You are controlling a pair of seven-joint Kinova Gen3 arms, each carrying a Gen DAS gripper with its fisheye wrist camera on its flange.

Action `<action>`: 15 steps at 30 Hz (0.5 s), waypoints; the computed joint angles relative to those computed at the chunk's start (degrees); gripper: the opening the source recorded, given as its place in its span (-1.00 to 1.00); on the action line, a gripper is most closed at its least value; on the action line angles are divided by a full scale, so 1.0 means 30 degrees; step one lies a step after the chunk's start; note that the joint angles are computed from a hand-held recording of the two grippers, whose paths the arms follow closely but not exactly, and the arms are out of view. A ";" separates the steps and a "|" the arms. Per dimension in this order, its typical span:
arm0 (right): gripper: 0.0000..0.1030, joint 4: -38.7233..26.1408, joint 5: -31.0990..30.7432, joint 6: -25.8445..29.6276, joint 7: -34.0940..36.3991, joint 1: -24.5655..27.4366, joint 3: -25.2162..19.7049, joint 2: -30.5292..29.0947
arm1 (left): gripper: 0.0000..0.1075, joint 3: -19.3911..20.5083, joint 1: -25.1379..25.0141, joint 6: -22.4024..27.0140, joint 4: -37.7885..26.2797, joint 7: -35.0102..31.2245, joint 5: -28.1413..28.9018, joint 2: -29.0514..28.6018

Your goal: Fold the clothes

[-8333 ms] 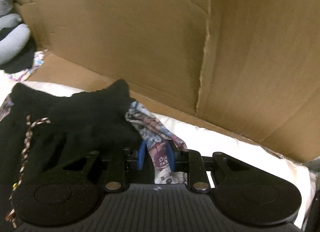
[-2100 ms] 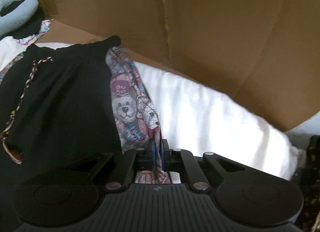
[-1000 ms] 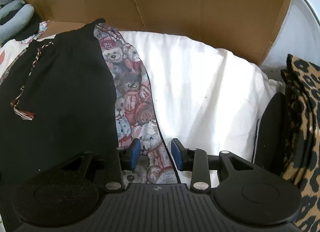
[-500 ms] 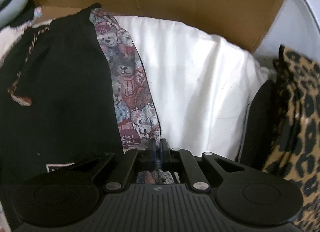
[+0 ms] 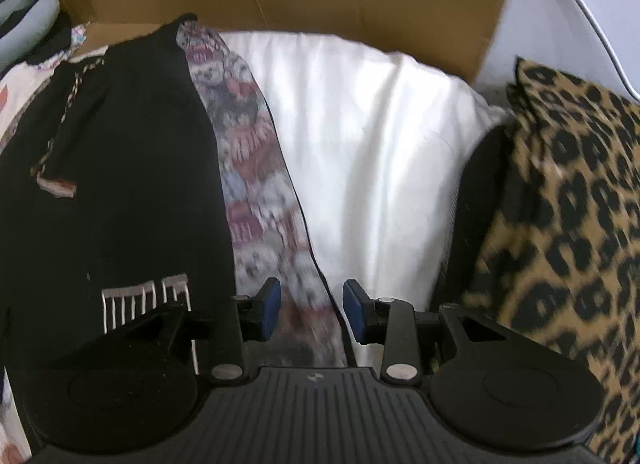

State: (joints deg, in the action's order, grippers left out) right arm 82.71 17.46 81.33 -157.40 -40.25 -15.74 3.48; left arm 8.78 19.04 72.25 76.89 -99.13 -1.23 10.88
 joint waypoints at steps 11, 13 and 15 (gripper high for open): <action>-0.98 0.0378 -0.1524 0.0684 0.0290 0.0257 -0.0364 -0.0575 | -0.95 0.0029 -0.0192 0.0681 0.0678 -0.0487 -0.0330 -0.0630; -1.00 0.0035 -0.1493 0.1351 0.0365 0.0185 -0.0400 -0.0479 | -0.95 0.0061 -0.0055 0.0778 0.0601 -0.0524 -0.0683 -0.0614; -1.00 -0.0065 -0.1254 0.1990 -0.0043 0.0039 -0.0434 -0.0383 | -0.95 0.0087 0.0088 0.0874 0.0527 -0.0564 -0.1033 -0.0598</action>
State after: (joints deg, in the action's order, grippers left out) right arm 82.52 13.70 87.30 -157.53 -40.13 -17.04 2.33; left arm 9.04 19.30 74.87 78.48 -100.82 -4.33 9.09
